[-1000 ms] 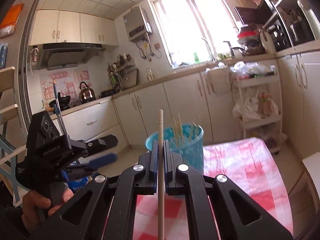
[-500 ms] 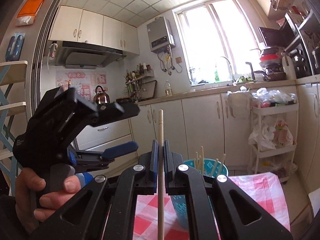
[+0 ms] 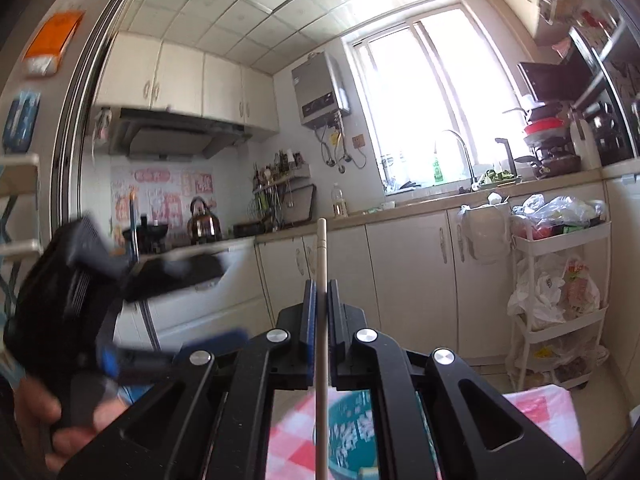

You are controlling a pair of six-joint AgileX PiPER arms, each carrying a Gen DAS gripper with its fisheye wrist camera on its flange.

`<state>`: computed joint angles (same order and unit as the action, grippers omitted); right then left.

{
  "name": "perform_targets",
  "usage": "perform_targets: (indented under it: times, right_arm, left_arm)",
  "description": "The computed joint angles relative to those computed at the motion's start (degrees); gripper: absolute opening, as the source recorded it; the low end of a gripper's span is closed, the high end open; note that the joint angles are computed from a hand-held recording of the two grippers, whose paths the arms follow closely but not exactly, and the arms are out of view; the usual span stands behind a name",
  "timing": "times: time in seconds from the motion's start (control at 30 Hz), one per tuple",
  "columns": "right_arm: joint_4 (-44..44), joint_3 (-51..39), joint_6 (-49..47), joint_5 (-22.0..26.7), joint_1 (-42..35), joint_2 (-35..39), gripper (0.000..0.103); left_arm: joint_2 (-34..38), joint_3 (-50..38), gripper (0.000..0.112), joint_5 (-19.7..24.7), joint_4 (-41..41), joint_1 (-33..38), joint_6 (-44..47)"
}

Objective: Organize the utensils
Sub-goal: 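Open the left tool to drop its stick into the bin while the right tool holds its stick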

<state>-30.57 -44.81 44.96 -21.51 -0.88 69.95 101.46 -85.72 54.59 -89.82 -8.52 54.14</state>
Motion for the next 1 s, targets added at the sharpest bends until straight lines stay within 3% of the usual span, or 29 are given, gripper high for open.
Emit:
perform_targets:
  times: [0.2, 0.47, 0.67, 0.83, 1.0]
  right_arm:
    - [-0.5, -4.5, 6.9, -7.2, -5.1, 9.0, 0.006]
    - [11.8, -5.6, -3.3, -8.6, -3.2, 15.6, 0.006]
    - [18.2, -3.9, -12.2, -7.7, -0.6, 16.6, 0.009]
    - [16.4, -1.5, -11.7, -7.6, -0.8, 15.7, 0.009]
    - [13.8, 3.4, -10.3, -6.7, -0.9, 11.0, 0.014]
  left_arm:
    - [0.3, 2.6, 0.081, 0.7, -1.7, 1.6, 1.0]
    - [1.6, 4.3, 0.081, 2.3, -2.9, 2.6, 3.1]
    - [2.3, 4.6, 0.081, 1.5, -3.1, 2.7, 4.2]
    - [1.7, 5.3, 0.081, 0.4, -3.0, 2.6, 4.9]
    - [-1.2, 7.2, 0.081, -4.0, -0.9, 1.1, 6.3]
